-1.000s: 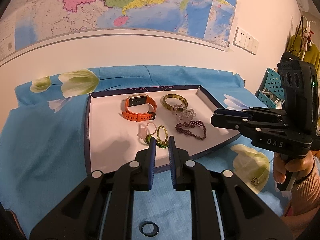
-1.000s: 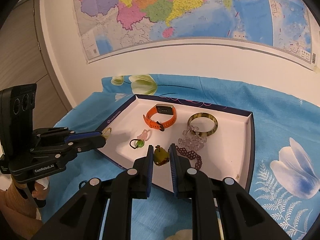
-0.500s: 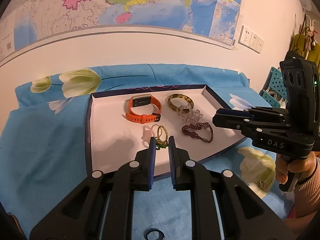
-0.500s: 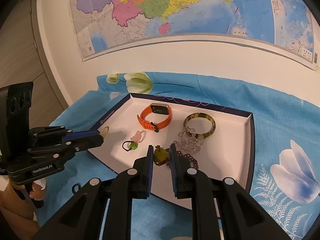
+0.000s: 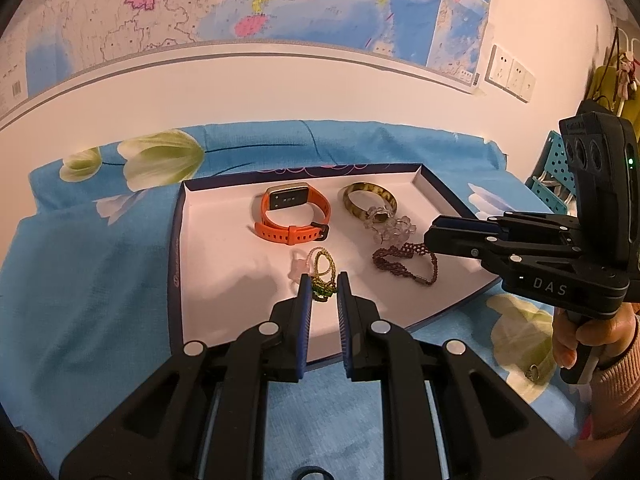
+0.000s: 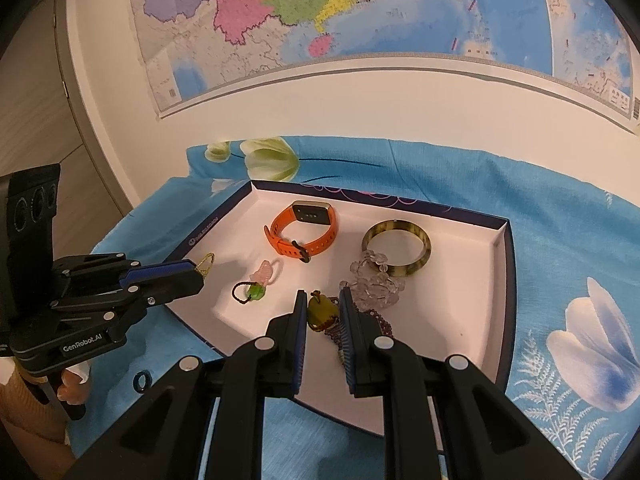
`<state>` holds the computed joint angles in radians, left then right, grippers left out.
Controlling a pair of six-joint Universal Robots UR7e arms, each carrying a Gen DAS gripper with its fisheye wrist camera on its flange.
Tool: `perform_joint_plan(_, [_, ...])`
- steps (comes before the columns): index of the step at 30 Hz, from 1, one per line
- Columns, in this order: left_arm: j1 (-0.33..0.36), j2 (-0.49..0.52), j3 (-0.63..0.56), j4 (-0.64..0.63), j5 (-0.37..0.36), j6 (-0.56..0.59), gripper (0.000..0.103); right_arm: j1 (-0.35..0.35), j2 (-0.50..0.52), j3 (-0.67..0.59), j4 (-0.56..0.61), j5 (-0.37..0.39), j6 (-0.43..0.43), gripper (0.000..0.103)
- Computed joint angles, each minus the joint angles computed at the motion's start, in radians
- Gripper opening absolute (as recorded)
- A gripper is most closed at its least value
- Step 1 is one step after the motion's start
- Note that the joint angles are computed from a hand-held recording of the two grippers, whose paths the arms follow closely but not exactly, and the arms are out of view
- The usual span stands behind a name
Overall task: Organize jewelry
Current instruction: 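Carry the gold chain and yellow pendant into the white box with both tools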
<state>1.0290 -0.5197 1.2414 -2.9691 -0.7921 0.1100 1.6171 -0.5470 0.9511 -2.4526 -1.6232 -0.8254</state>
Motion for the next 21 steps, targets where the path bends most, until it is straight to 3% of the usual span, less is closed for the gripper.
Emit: perform_joint_plan(21, [0.013, 0.035, -0.060, 0.064, 0.024, -0.022, 0.013, 0.005, 0.051, -0.072, 0.042, -0.033, 0.007, 0.014])
